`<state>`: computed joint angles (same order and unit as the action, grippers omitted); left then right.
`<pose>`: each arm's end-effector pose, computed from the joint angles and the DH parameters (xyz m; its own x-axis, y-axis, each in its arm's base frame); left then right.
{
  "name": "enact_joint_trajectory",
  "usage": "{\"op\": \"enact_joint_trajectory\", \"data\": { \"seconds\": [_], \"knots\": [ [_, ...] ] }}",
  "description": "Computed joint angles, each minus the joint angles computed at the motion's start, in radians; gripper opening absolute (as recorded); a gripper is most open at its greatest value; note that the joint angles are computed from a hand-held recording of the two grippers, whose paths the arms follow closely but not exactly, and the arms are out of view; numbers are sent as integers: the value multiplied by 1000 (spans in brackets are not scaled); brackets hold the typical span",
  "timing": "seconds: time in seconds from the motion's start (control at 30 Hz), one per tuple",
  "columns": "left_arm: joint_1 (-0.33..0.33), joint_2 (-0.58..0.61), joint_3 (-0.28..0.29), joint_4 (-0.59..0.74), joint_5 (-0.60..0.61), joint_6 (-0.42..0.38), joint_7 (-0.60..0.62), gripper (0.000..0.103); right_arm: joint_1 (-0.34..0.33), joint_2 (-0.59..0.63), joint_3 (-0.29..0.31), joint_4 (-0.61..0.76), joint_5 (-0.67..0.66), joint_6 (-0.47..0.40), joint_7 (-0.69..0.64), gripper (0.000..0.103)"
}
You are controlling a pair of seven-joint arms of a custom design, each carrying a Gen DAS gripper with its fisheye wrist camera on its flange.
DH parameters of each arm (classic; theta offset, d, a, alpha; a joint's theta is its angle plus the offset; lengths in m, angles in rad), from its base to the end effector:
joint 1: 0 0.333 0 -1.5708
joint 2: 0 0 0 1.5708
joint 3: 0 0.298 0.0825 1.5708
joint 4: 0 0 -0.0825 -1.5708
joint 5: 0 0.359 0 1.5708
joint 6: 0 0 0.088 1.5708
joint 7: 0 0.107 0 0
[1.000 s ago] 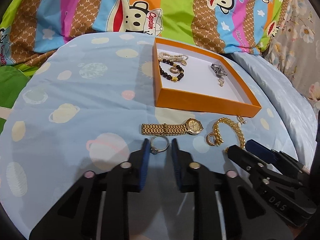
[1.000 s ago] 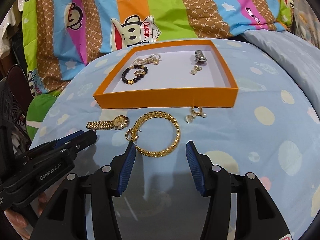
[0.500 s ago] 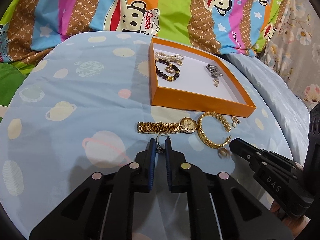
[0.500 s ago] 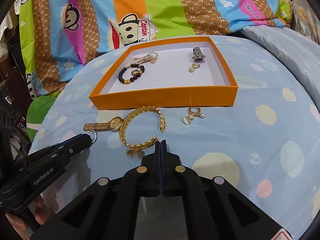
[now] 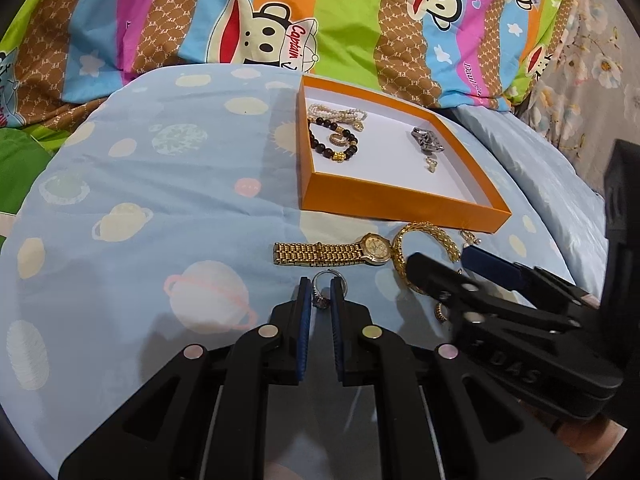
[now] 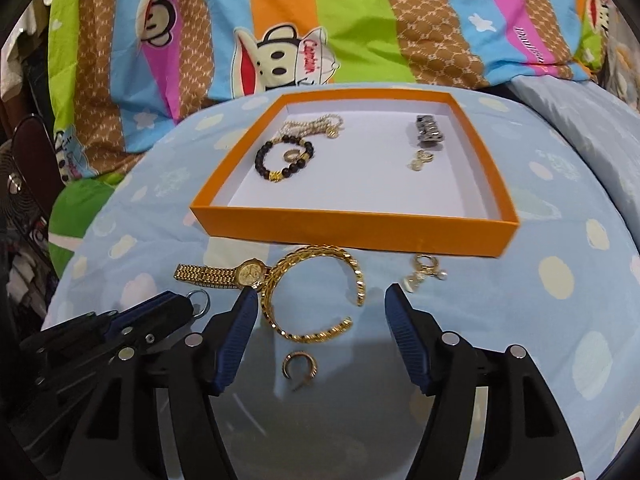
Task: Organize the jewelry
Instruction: 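Grasp the silver ring with the left tool while the right tool grasps the gold chain bracelet, then carry the ring and gold chain bracelet into the orange box and open both tools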
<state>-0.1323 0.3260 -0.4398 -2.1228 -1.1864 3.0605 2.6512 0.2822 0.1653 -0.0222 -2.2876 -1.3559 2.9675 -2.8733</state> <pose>0.5158 -0.2354 0.3033 -0.4779 -0.8396 0.2583 -0.7558 0.2431 -0.6080 0.4758 0.1955 0.3045 -0.2225 -0.9615 -0.1612 -0.7511 0.2744 -0.6005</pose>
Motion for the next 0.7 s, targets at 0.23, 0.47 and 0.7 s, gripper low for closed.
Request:
{"op": "enact_joint_trajectory", "data": {
  "seconds": [0.23,0.47,0.7],
  "knots": [
    [4,0,5,3,9,-33,-5,9,10,3,-3,2,26,-22,-25,56],
    [13,-35,0,-15,-124,-63,123,9,-14,-105,7,-83,-260,15,302,55],
    [-20,-156,57,-112,-273,-154,259,8,-67,-341,53,-299,-279,-33,364,55]
  ]
}}
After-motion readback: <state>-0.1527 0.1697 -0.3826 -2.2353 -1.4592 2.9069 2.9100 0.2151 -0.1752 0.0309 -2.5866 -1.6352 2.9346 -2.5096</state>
